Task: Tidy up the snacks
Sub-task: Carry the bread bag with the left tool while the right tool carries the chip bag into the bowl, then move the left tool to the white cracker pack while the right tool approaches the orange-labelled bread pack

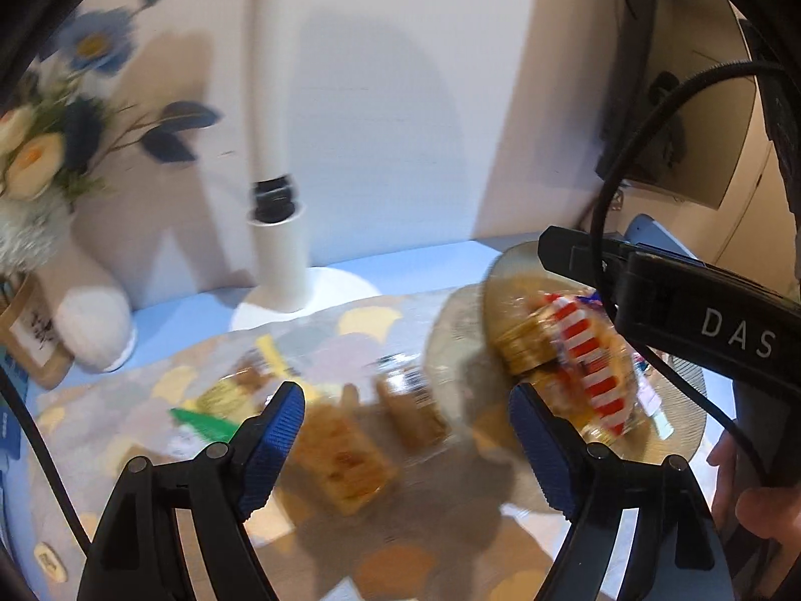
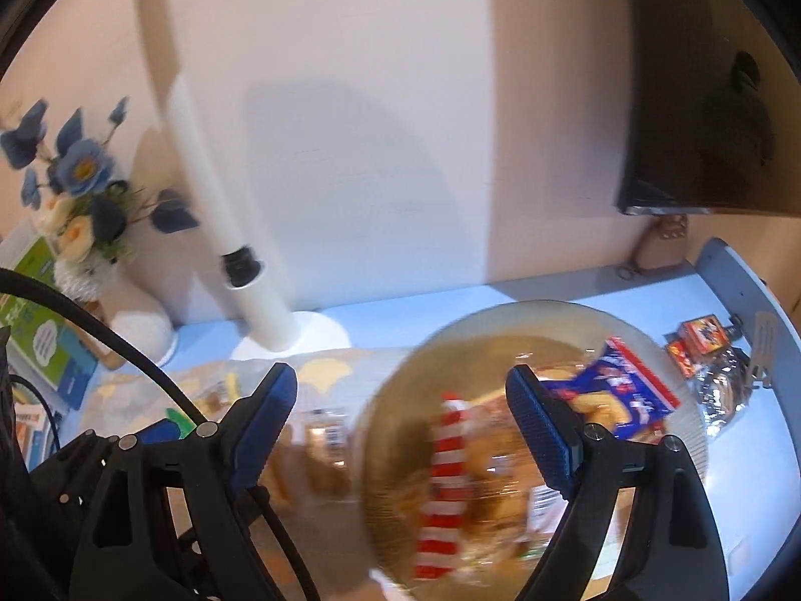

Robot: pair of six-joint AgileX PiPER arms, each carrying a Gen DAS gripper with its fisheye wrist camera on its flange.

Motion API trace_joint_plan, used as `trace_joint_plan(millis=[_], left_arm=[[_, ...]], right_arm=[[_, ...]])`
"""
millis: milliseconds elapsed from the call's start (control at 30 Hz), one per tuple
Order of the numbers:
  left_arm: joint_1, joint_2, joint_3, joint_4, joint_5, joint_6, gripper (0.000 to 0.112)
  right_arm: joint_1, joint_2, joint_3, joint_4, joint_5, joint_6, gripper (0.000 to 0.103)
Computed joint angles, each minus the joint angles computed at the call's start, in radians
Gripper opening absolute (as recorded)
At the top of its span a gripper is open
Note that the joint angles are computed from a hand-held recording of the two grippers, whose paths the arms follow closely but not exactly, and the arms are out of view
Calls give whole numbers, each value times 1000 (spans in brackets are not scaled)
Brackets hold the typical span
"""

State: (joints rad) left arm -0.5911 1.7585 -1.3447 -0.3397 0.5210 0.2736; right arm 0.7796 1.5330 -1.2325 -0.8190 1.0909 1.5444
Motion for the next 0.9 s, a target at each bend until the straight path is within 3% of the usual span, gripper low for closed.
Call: trace_joint_plan(millis=[167, 433, 700, 900], left_arm=[[88, -57, 87, 18, -49, 44, 83], [229, -67, 175, -70, -97, 200, 83], [314, 17, 176, -216, -91, 376, 84], [295, 118, 144, -201, -97, 425, 84]], right_arm=[[33, 107, -107, 15, -20, -19, 87], [77, 283, -262, 62, -45, -86, 87], [77, 320, -201, 73, -156, -15, 87], [69, 318, -74, 55, -288, 74, 87]])
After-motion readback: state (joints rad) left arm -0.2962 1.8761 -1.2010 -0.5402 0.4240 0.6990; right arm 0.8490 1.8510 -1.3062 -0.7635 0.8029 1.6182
